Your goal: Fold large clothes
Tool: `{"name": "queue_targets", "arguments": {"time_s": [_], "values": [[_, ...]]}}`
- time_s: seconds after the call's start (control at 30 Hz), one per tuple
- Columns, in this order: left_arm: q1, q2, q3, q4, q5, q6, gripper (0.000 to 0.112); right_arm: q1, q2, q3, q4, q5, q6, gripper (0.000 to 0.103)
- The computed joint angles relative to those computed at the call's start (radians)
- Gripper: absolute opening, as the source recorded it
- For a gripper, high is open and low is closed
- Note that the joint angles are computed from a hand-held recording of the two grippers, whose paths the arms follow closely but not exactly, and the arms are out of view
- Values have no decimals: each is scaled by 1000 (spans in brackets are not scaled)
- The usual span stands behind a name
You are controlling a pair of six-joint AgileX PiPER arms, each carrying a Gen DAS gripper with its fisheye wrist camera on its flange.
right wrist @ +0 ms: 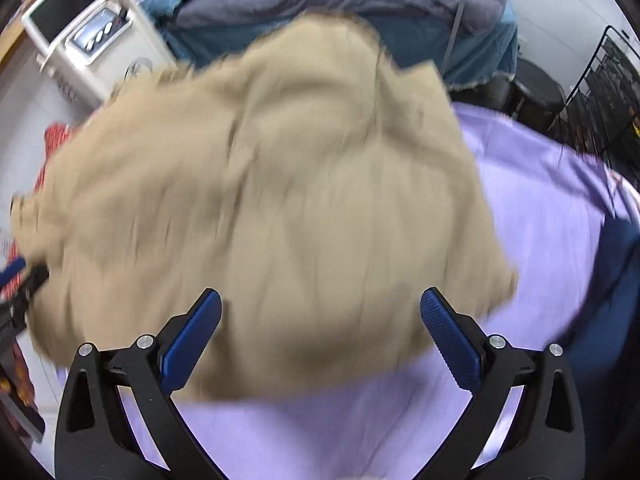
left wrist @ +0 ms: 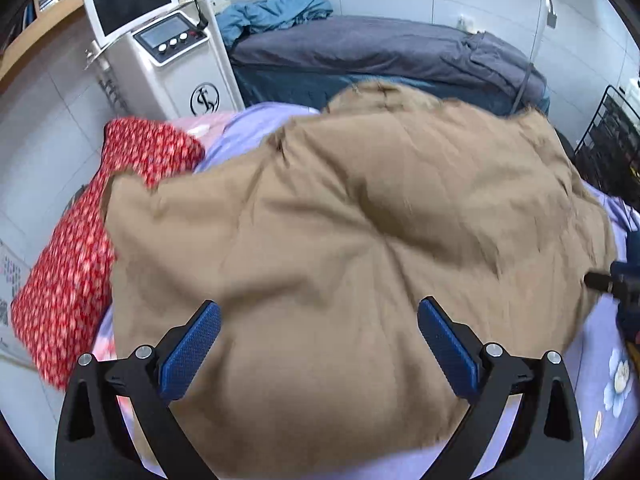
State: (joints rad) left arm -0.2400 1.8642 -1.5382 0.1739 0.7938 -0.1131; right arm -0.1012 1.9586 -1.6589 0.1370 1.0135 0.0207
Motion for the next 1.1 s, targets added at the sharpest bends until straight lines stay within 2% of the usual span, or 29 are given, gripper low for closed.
{"name": "queue_targets", "arguments": {"time_s": [0.17,0.27,0.4,0.57,0.73,0.93,1.1], "values": [[-47,-100,163,57,21,-88,97,83,-141,246,-43,5,31,98],[-75,-155,252,106,42,-154,97,114,-201,340,-11,10,33,98],[-83,-187,292,80,100,-140,97,161,-254,395,-4,22,38,98],[-108,-234,307,103,107,-135,97,213,-272,358,-34,55,50,98],[-132,-244,237,105,134,-128,97,220,-283,289,-65,77,30,98],[-158,-213,106,133,190,-120,97,217,-263,139,-69,143,16,98],[-164,-164,-32,115,267,-129,97,248,-252,33,-121,182,30,98]]}}
